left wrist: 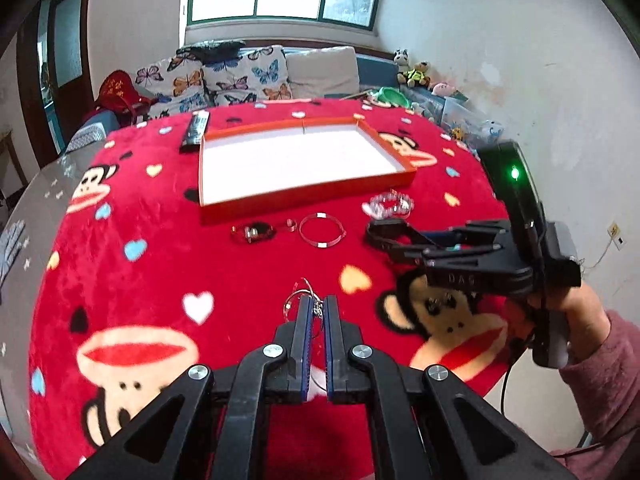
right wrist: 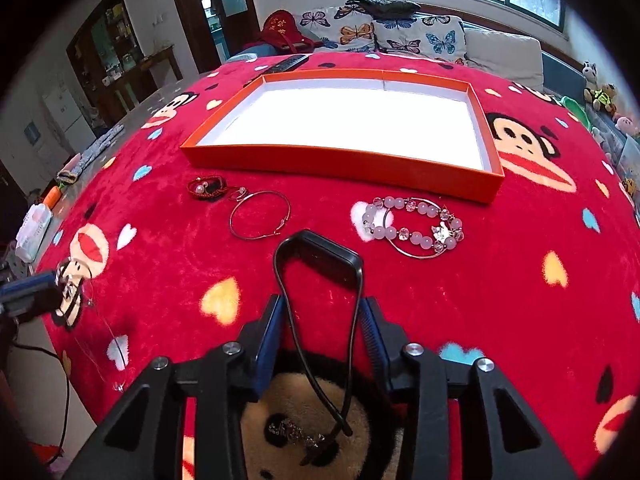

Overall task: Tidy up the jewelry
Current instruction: 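Close the left tool on the silver chain while the right tool grips the black band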

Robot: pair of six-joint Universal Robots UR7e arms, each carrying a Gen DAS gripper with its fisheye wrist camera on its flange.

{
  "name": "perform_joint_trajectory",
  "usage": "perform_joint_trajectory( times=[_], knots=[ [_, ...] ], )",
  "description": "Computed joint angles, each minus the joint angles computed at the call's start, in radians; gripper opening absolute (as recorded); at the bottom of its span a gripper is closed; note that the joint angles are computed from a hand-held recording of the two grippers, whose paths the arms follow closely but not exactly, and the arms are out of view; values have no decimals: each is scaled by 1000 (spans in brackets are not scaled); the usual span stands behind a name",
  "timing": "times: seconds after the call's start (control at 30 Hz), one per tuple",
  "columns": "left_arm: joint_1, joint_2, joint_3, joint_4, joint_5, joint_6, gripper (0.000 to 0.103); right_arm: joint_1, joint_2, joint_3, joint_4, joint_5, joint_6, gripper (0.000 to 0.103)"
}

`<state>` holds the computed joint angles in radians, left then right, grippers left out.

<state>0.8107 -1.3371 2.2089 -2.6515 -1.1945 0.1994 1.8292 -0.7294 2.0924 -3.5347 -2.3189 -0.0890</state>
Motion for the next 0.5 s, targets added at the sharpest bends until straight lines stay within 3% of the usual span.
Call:
perform_joint_trajectory(
  times=[0.4, 0.5],
  knots=[
    [-14, 17, -79, -14, -4, 45, 4, 8, -11, 9, -9, 16, -12, 44],
    [-10, 21, -82, -5, -4, 37, 4, -9, -25, 25, 28, 58, 6, 57]
  ],
)
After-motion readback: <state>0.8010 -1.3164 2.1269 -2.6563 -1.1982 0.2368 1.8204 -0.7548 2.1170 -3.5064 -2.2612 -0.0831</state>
